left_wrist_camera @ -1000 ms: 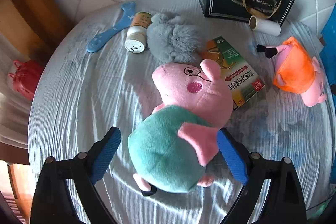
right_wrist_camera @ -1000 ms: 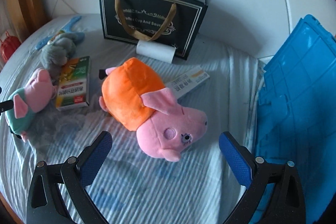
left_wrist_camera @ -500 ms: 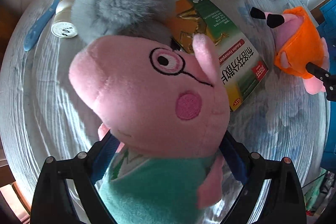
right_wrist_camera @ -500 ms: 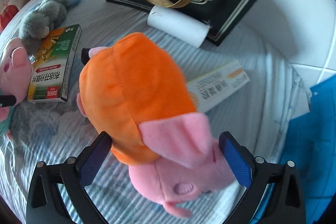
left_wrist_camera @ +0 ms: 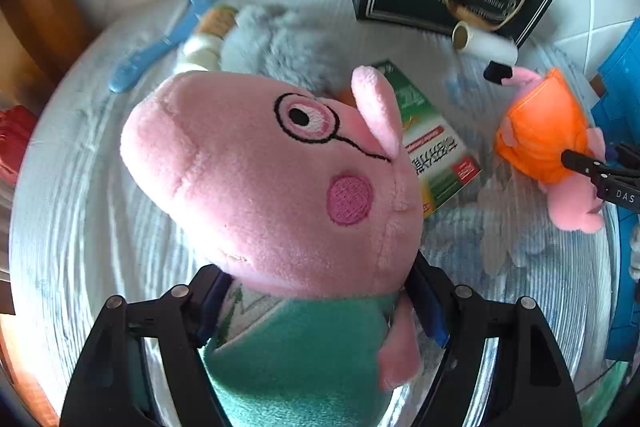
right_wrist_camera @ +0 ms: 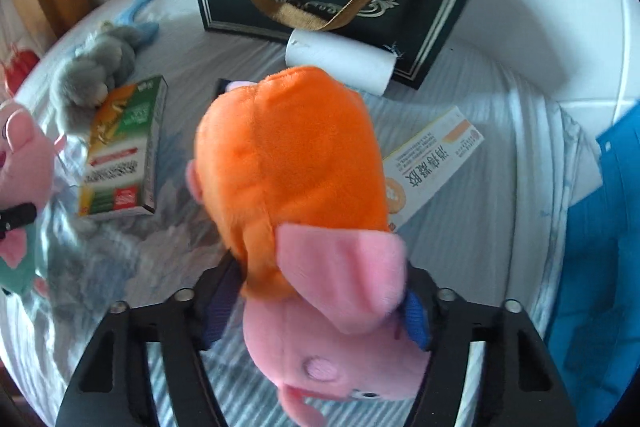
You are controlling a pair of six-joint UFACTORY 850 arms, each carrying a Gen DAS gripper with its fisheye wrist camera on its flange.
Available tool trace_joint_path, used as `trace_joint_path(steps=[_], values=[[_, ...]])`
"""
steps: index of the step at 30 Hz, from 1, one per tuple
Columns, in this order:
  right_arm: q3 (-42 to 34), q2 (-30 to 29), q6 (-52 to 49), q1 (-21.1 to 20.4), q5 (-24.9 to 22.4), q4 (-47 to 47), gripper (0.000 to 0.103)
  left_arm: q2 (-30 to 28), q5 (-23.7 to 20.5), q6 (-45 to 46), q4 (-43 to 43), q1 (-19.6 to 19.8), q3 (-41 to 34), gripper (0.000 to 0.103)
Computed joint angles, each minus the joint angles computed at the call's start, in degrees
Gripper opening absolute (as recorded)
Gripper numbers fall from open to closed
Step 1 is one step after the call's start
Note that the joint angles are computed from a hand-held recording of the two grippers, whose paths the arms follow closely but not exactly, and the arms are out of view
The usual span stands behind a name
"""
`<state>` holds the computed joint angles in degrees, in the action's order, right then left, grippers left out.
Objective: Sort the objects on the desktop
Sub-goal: 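Grasp the green-shirted pig plush with the left gripper while the right grasps the orange-dressed pig, then lift both pig plushes and carry them over the blue crate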
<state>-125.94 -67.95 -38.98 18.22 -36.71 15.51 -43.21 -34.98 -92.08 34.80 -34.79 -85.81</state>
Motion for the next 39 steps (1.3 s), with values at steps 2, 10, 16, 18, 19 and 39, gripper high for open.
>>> trace_joint_path(steps=[2, 10, 16, 18, 19, 39], values=[[4.47, 2.62, -2.37, -0.6, 1.89, 4.23, 0.056, 1.86, -1.89, -5.02, 4.13, -1.53, 1.31, 0.077], [13.02, 9.93, -6.51, -1.51, 3.8, 11.6, 0.007, 7.6, -5.42, -15.61, 14.34, -4.24, 5.71, 0.077], [16.63, 12.17, -6.52, -2.18, 5.03, 12.06, 0.096, 7.69, -4.84, -15.53, 12.27, -4.37, 6.8, 0.077], [16.31, 11.88, -6.05, -2.01, 4.91, 10.76, 0.096, 7.65, -4.37, -16.47, 11.78, -4.26, 7.38, 0.077], [15.9, 11.53, -5.4, -1.86, 4.81, 9.85, 0.096, 7.49, -4.29, -16.8, 11.58, -4.17, 7.47, 0.077], [-6.57, -5.71, 4.35, 0.65, -4.28, 1.05, 0.07, 1.7, -5.7, -14.66, 10.19, 0.47, 3.57, 0.077]])
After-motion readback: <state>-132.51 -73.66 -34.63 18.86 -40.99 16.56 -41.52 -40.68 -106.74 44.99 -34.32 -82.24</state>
